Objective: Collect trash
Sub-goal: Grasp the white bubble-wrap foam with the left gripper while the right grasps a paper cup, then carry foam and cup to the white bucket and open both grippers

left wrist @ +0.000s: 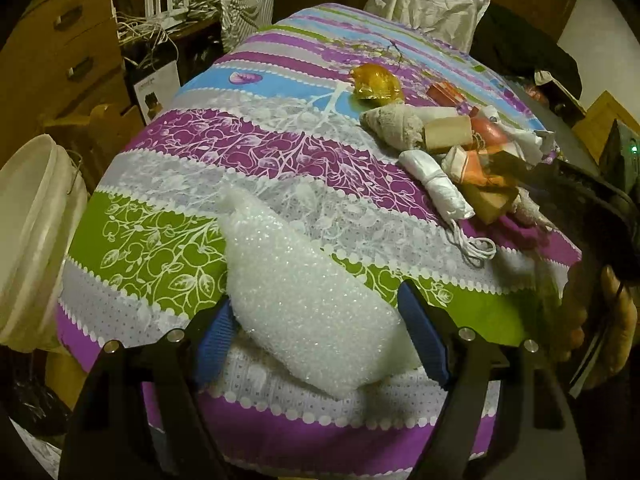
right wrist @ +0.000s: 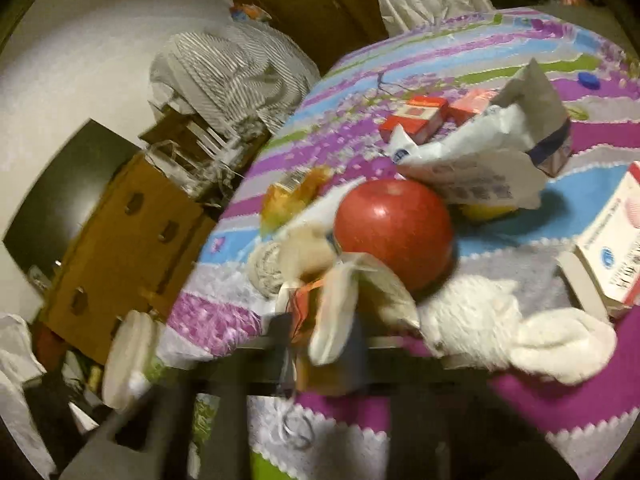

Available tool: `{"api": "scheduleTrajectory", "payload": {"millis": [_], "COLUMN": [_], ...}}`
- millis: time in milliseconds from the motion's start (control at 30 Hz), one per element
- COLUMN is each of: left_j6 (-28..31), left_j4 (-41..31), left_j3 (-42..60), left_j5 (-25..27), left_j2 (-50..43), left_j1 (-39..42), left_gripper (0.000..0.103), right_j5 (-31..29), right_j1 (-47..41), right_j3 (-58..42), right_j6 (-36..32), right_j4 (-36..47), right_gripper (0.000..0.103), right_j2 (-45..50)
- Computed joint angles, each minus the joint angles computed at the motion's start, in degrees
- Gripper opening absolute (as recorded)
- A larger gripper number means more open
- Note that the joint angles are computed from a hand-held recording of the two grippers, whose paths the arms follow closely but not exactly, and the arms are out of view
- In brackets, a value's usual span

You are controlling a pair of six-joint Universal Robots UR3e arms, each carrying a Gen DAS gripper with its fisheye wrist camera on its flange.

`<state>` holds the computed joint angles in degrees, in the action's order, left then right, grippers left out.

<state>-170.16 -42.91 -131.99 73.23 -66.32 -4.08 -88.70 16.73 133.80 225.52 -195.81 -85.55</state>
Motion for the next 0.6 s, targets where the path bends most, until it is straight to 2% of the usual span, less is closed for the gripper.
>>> {"api": "scheduleTrajectory", "payload": {"millis": [33,133,233,333,467,600], "left_j6": [0.04,-0.03,0.47,1.24,2.56,5.9], "left_j4": [-0.06,0.39,0.26,0.82,0.24,-3.94], "left_j3": [0.04,0.33,0.56,0.81,0.95,-0.18], "left_j5": [0.03,0.78,0.62,0.53,-1.76,-7.47], "left_j2": [0.04,-0.11,0.32,0.33,-1.08,1.61], "left_j1": [-0.06,-0.97,-1.35,-1.93,-0.97,3.58], "left_gripper": [0.075,0.075,0.075,0.074,0.072,0.07], "right_j5": [-2.74,-5.21,-12.82,-25.65,-42.42,-53.47], "right_j1": [1.83,4.14,10.46,21.46,36.94,48.57], "right_j3": [-1.21,-1.63,-4.55,-10.13,-16.07,-22.78], "right_j6": [-0.35,-0.49,-0.26,0.12,4.92,12.31], "right_j4": [0.46,0.11,4.28,12.43,23.57,36.26], "right_gripper": [0.009,0.008,0.008,0.008,0.008,0.008], "right_j2": [-0.26,-2.5,-6.49,-10.2,-11.38,-9.15]}}
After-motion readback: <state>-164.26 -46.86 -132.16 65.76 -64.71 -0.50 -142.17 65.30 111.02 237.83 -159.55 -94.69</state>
